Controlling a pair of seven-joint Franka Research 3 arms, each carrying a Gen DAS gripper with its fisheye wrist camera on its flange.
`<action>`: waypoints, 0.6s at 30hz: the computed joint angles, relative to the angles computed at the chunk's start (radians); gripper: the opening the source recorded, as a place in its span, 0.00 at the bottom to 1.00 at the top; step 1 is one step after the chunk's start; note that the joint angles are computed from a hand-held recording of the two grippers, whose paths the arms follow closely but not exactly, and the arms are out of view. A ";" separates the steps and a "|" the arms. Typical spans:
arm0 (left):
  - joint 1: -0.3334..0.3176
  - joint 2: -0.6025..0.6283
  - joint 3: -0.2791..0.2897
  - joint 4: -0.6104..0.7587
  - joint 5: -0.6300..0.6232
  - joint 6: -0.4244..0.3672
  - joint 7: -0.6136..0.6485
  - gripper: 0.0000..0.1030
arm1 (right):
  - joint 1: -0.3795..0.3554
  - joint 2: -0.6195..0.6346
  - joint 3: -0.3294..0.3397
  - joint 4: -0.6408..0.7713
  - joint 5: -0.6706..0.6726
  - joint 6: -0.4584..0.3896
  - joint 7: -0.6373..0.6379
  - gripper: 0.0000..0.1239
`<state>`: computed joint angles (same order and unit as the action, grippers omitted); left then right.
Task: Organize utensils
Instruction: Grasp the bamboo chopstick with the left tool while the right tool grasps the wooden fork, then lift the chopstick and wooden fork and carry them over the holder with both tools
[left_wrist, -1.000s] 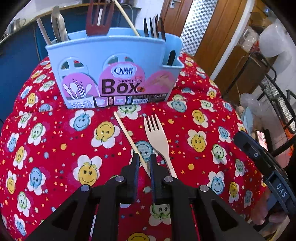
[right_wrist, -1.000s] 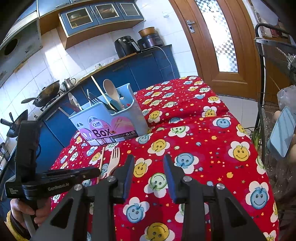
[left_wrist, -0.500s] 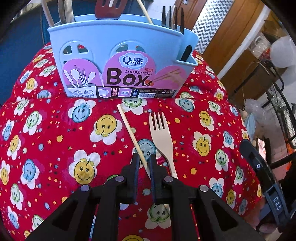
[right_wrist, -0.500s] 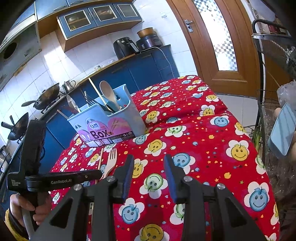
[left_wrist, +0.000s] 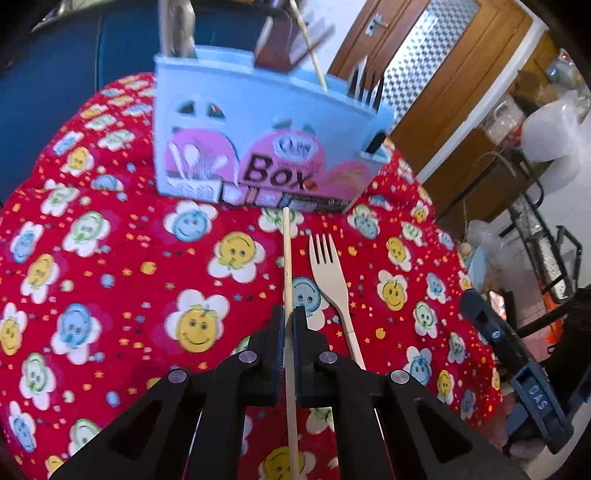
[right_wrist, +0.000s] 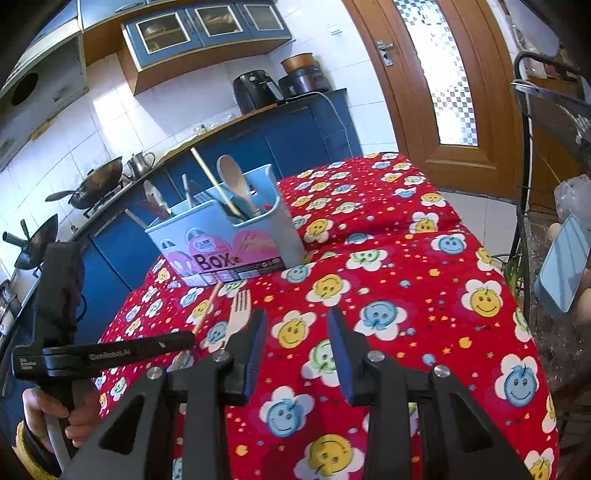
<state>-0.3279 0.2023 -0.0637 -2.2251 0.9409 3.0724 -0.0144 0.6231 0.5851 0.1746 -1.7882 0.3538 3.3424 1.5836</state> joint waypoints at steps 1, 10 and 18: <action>-0.033 -0.020 0.042 -0.008 0.088 0.004 -0.083 0.04 | 0.007 -0.002 -0.005 0.003 -0.001 -0.011 -0.001 0.30; -0.004 -0.181 0.023 -0.083 0.619 -0.105 -0.569 0.04 | 0.223 -0.011 -0.230 0.056 -0.043 -0.158 0.070 0.30; 0.089 -0.284 -0.078 -0.164 0.719 -0.205 -0.633 0.04 | 0.228 0.028 -0.230 0.177 -0.179 -0.370 0.150 0.30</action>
<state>-0.2391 -0.0820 -0.1413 -2.3888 1.6603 2.8677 -0.6476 0.8508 0.6127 -0.0556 -1.6116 0.1750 2.9722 1.7335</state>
